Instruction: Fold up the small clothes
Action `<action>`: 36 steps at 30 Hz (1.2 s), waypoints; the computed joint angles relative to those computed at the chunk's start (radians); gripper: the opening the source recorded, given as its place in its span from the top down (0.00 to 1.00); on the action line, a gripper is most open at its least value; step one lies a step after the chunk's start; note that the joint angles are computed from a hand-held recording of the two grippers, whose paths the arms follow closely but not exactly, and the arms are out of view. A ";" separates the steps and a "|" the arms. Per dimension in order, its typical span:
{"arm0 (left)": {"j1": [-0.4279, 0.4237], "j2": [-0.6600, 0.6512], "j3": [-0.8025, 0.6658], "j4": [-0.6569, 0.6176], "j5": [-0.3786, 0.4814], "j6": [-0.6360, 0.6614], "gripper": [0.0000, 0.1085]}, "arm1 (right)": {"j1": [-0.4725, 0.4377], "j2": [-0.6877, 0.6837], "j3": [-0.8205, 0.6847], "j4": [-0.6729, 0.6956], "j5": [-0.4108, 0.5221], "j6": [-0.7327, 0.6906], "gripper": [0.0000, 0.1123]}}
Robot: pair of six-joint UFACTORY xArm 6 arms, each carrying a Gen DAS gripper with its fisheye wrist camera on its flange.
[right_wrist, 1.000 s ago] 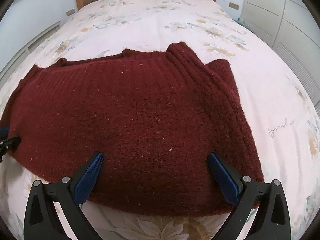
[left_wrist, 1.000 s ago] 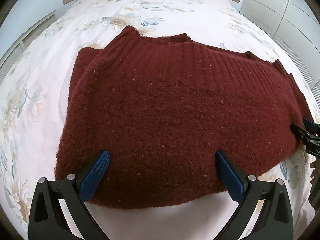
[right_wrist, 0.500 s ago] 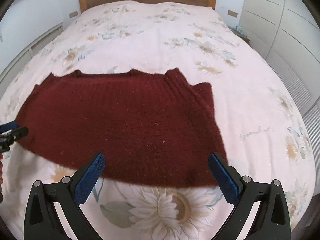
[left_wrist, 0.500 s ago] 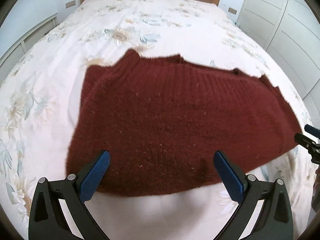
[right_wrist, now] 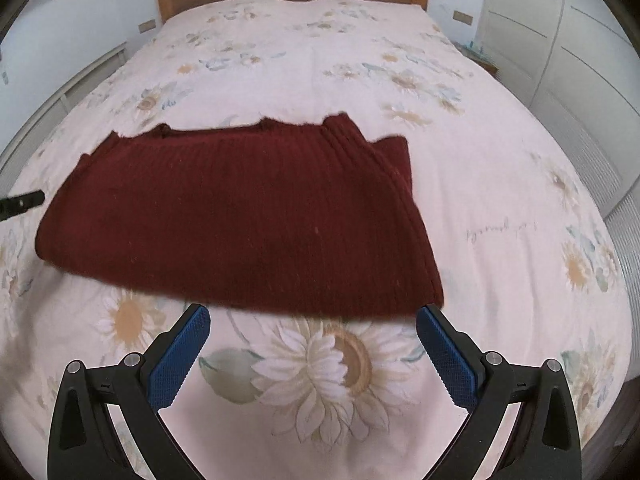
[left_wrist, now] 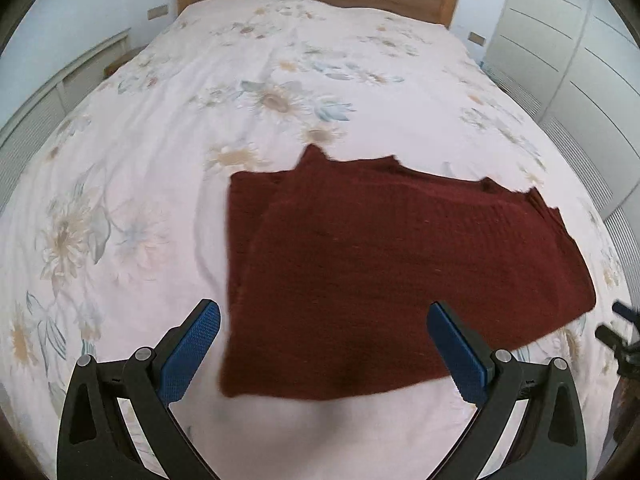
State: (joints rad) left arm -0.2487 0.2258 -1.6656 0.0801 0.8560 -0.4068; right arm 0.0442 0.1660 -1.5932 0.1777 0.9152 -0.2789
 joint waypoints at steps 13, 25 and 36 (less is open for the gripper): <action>0.134 0.083 -0.010 -0.246 0.125 0.030 0.06 | -0.038 -0.043 0.102 -0.033 0.017 0.044 0.08; 0.123 0.056 0.042 -0.350 0.079 0.156 0.44 | -0.057 -0.034 0.089 -0.031 0.030 0.048 0.08; 0.091 0.060 -0.079 -0.347 0.185 0.142 0.81 | -0.107 -0.046 0.113 0.018 0.005 0.035 0.08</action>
